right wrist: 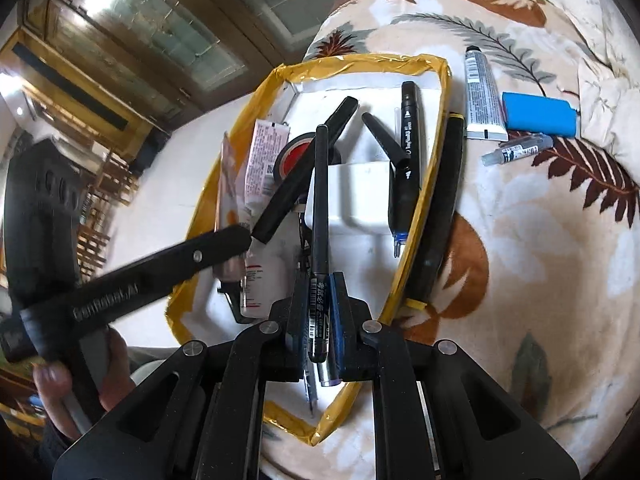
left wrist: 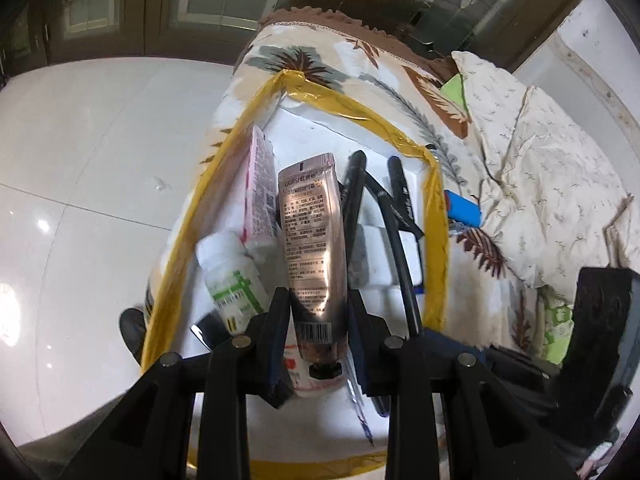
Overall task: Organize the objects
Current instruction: 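Carry the beige tube and black pen into the tray and open both grippers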
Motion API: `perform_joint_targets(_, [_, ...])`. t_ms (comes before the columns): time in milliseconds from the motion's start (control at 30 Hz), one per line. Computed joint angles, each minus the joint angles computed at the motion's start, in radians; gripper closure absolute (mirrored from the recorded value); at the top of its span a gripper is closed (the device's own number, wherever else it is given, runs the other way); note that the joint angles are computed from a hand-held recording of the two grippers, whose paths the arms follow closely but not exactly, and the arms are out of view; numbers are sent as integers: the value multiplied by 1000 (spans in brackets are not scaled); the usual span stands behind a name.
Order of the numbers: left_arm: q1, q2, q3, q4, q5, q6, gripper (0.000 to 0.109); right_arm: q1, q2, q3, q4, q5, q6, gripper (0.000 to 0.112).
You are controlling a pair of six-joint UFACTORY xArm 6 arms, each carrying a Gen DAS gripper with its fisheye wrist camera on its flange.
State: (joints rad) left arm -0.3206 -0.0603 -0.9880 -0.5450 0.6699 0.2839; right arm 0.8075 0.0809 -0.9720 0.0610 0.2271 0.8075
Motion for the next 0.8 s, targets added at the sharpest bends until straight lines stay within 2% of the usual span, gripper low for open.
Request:
perform_joint_targets(67, [-7,17,-21,21,3,0,80,9,10,-6,19,-3,-6,102])
perform_joint_targets(133, [-11,30,-36,46,4,-12,80,9,14,-12,-26,19,24,102])
perform_joint_targets(233, [-16,37,-44,76,3,-21,80,32,11,16,118,-34,-99,102])
perform_joint_targets(333, [-12,36,-42,92,3,-36,80,37,23,4,82,-7,-82,102])
perform_joint_targets(433, [-9,42,-42,122,13,-55,80,45,43,-11,180,-5,-166,102])
perform_joint_targets(533, [-6,49,-45,125,25,-56,81,50,46,-13,162,2,-161,102])
perform_joint_targets(600, [-9,47,-40,126,15,-57,80,59,45,-9,197,-5,-190,102])
perform_joint_targets(667, [-14,43,-31,128,2,-63,80,59,41,-1,156,-10,-158,102])
perform_joint_targets(800, [-17,28,-19,110,-3,-72,80,65,33,20,291,-44,-243,102])
